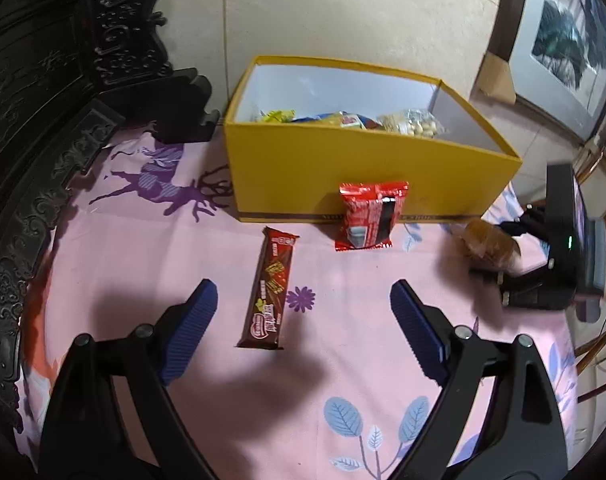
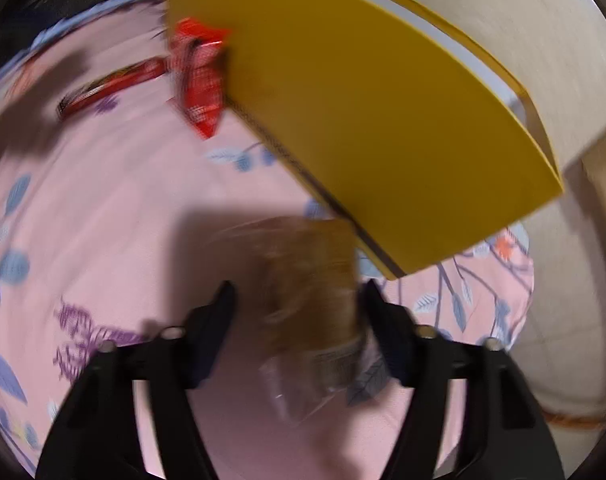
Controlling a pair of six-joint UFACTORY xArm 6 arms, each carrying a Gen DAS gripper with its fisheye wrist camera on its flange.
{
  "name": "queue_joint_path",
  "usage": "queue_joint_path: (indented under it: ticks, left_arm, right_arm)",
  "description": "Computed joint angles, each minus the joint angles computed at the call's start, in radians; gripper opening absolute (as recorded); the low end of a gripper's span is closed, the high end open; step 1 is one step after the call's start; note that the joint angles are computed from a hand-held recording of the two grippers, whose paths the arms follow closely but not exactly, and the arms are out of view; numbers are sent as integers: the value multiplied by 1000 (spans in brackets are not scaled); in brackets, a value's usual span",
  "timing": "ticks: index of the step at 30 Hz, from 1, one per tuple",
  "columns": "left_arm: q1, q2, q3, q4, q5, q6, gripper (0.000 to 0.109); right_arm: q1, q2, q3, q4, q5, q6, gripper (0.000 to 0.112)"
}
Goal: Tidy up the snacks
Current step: 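Grasp the clear-wrapped bread roll with the right tool, then grasp the red snack pack with the left tool while the right tool holds the roll, then carry the roll and red pack over the yellow box and open both tools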
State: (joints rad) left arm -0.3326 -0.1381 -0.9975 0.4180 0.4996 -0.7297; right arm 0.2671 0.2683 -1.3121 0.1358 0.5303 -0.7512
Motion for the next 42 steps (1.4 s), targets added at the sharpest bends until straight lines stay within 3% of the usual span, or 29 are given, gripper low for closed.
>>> queue_joint_path:
  ticks: [3, 6, 13, 17, 23, 26, 27, 28, 29, 35, 42]
  left_arm:
    - [-7, 24, -9, 14, -7, -9, 90]
    - [-14, 54, -22, 39, -39, -32, 90]
    - [-28, 231, -146, 270, -123, -213, 90]
    - [-38, 375, -276, 268, -113, -208, 90]
    - [-31, 498, -410, 255, -112, -218, 89]
    - [-20, 498, -400, 338, -134, -315, 83]
    - [-17, 489, -389, 332, -136, -311, 71]
    - [-7, 480, -364, 285, -164, -288, 49]
    - [0, 476, -350, 230, -178, -253, 45]
    - [10, 405, -259, 232, -240, -238, 45]
    - [11, 207, -124, 293, -263, -271, 45]
  right_arm:
    - [-18, 27, -53, 78, 39, 32, 41]
    - [-2, -6, 18, 22, -49, 83, 38]
    - [35, -162, 207, 205, -120, 222, 38]
    - [50, -262, 328, 245, -153, 311, 39]
    - [55, -362, 414, 268, -121, 394, 39]
    - [58, -383, 431, 279, -125, 411, 39]
    - [61, -385, 431, 278, -130, 421, 39]
    - [65, -378, 422, 280, -131, 426, 39]
    - [66, -377, 418, 286, -132, 427, 39]
    - [78, -376, 386, 330, -147, 402, 39]
    - [88, -379, 309, 401, -182, 350, 39]
